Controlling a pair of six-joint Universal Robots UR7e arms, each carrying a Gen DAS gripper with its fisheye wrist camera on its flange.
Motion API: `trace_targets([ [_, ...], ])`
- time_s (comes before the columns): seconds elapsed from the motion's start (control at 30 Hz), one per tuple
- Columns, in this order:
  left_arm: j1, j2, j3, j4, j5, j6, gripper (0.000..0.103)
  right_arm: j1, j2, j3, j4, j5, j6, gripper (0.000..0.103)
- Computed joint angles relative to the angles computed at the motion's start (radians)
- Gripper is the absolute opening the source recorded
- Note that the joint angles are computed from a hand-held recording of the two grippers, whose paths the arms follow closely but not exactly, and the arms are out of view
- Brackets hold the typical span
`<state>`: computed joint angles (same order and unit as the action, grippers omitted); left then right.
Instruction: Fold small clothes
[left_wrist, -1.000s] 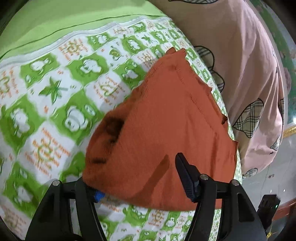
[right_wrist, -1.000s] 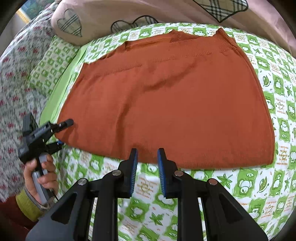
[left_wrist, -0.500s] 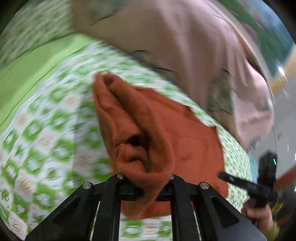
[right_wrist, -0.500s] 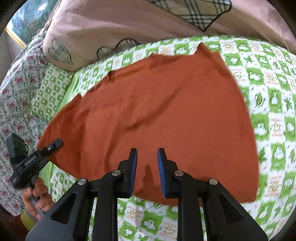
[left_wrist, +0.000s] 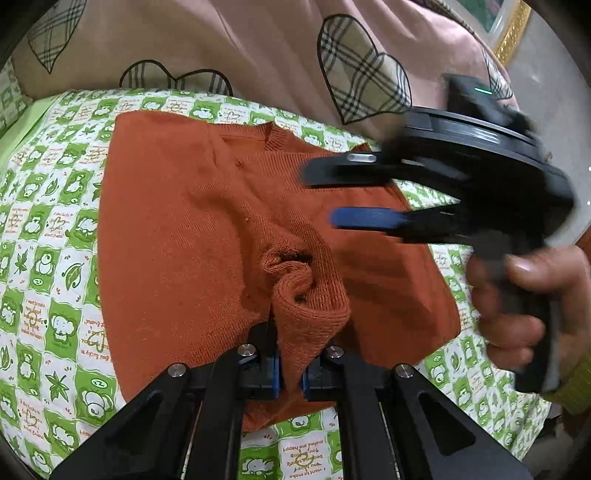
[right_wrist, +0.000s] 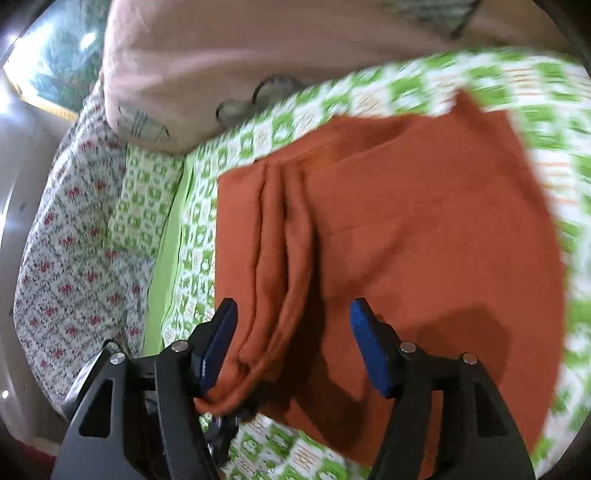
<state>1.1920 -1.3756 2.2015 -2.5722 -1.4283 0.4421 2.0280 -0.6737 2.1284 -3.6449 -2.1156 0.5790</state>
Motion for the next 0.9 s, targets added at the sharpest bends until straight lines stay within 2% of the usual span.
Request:
trace_targets([
  [0.1,0.001,-0.009,0.002,0.006,0.002,0.009,0.005,-0.044,0.022,-0.081,0.079,0.077,-0.055,0.065],
  [0.17,-0.002,-0.01,0.003,0.009,0.005,0.012,0.005,-0.059,0.045,-0.167,0.191,0.077,-0.084,0.061],
  [0.23,-0.008,-0.013,0.005,0.007,0.014,0.014,0.005,-0.065,0.052,-0.209,0.259,0.06,-0.095,0.016],
  [0.3,-0.012,-0.018,0.0,0.018,0.007,0.009,0.005,-0.06,0.051,-0.229,0.298,0.046,-0.105,0.015],
  [0.37,-0.02,-0.031,-0.006,0.047,-0.015,0.003,0.005,-0.031,0.04,-0.214,0.264,0.016,-0.143,0.014],
  [0.57,-0.084,-0.045,0.014,0.093,-0.142,-0.004,0.006,0.064,-0.057,-0.073,0.124,-0.115,-0.181,0.014],
  [0.67,-0.113,-0.005,0.033,0.1,-0.194,-0.018,0.006,0.081,-0.104,0.01,0.093,-0.203,-0.148,0.014],
  [0.8,-0.147,0.067,0.072,0.073,-0.176,-0.006,0.006,0.044,-0.15,0.13,0.078,-0.249,-0.045,0.014],
  [0.9,-0.158,0.096,0.079,0.065,-0.153,-0.011,0.006,0.018,-0.143,0.166,0.06,-0.257,-0.046,0.014],
])
